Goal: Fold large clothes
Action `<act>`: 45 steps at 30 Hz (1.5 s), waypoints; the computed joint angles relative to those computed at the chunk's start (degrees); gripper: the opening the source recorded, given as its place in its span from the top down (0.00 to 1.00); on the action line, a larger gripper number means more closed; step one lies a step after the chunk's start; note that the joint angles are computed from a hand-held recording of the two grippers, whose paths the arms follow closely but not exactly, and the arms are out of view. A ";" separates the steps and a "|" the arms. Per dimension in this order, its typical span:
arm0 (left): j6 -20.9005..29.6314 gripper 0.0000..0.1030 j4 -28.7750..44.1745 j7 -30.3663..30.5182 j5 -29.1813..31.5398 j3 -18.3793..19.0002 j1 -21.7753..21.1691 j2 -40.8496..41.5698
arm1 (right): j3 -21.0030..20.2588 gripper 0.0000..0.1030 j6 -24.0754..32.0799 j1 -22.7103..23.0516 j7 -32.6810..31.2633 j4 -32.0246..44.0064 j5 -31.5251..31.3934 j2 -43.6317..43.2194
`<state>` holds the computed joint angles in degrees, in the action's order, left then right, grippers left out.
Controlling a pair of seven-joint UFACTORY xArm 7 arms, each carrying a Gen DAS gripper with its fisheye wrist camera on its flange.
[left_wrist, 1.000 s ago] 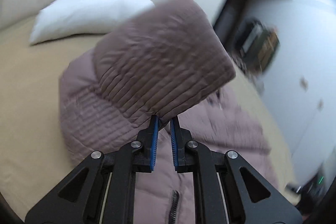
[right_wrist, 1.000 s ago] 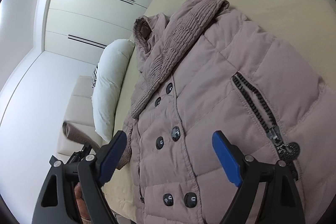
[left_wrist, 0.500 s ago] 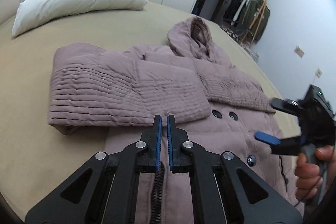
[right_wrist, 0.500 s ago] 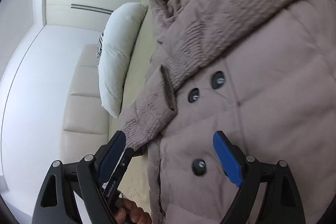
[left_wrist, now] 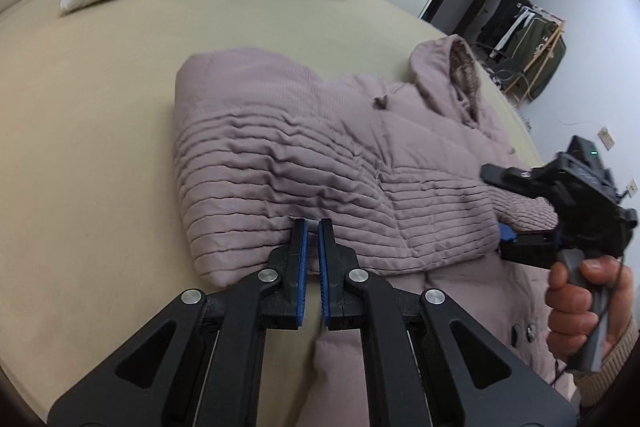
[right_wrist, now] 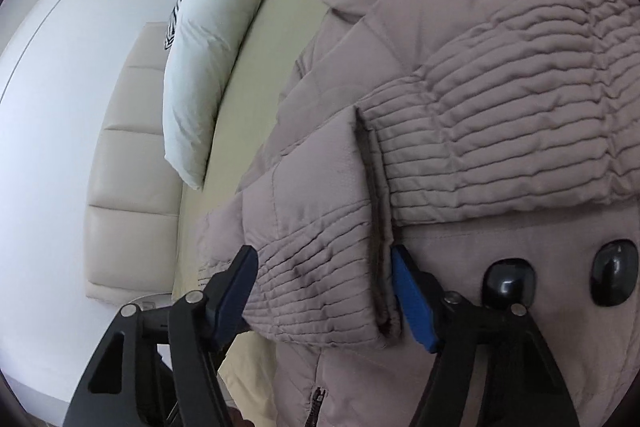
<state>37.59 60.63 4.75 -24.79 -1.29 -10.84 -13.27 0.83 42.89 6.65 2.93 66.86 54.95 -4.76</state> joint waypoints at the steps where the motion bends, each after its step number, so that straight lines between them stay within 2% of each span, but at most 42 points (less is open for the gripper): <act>1: 0.86 0.96 0.51 0.30 -1.45 0.69 -0.08 1.00 | -0.10 0.33 -0.03 0.14 -1.23 -0.09 2.01 0.10; 4: 2.55 0.96 0.53 2.08 -6.03 1.92 0.24 2.21 | -0.34 0.37 -0.06 -0.14 -1.91 -0.05 4.66 0.99; 8: 3.20 0.96 0.09 3.65 -6.69 1.44 0.98 2.69 | 0.35 0.50 2.69 -1.16 0.49 3.89 2.55 5.95; 10: 3.51 0.96 0.23 4.03 -7.42 1.46 1.31 3.10 | 1.13 0.51 3.66 -1.65 0.83 5.87 1.30 7.54; 13: 4.01 0.96 -0.10 4.79 -9.42 1.71 1.73 2.74 | 2.02 0.64 5.61 -2.11 2.09 8.56 -3.16 8.31; 14: 3.85 0.96 -0.76 4.66 -10.16 1.76 1.86 2.04 | 2.25 0.75 6.07 -2.19 2.13 9.29 -3.70 8.21; 15: 3.67 0.96 -1.06 4.56 -11.08 1.87 1.87 1.59 | 2.47 0.78 6.62 -2.19 2.25 10.12 -4.35 7.77; 18: 1.67 0.96 -4.48 4.20 -13.17 2.65 2.21 -3.36 | 2.78 0.80 8.22 -1.78 2.64 13.48 -7.58 6.20; 22: -0.71 0.96 -8.34 2.99 -14.08 3.77 1.17 -9.80 | 2.38 0.81 7.62 -1.48 2.16 20.12 -6.67 5.12; 25: -1.86 0.96 -9.16 2.86 -14.78 4.56 -0.84 -11.66 | 1.97 0.81 7.72 -1.68 2.58 27.96 -6.66 5.62; 29: -1.24 0.96 -6.65 2.45 -14.66 3.90 -3.53 -9.28 | 1.37 0.81 9.28 -2.68 2.68 37.58 -7.74 5.97; 31: -3.49 0.96 -4.96 2.15 -13.74 1.91 -4.64 -7.28 | 0.93 0.81 9.45 -3.49 2.86 40.93 -8.05 5.91; 35: -6.20 0.96 0.06 -4.03 -8.66 -2.11 -5.12 -0.45 | -0.65 0.81 8.52 -5.81 2.71 44.40 -6.02 5.68; 38: -6.28 0.96 4.98 -11.46 -2.02 -4.48 -4.37 6.27 | -3.18 0.81 7.27 -8.13 -0.40 37.66 -2.75 0.38; 41: -5.74 0.96 8.80 -19.29 6.30 -5.35 -3.27 11.40 | -7.17 0.81 5.57 -9.49 -2.51 27.35 -0.84 -5.04; 45: -6.76 0.96 9.18 -20.09 5.37 -5.02 -2.49 13.88 | -12.30 0.81 2.70 -11.68 -2.33 11.44 -2.07 -10.92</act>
<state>30.83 69.81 -15.34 -19.41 -6.31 -13.33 0.60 -11.47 45.59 -5.03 0.59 78.30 52.88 -15.68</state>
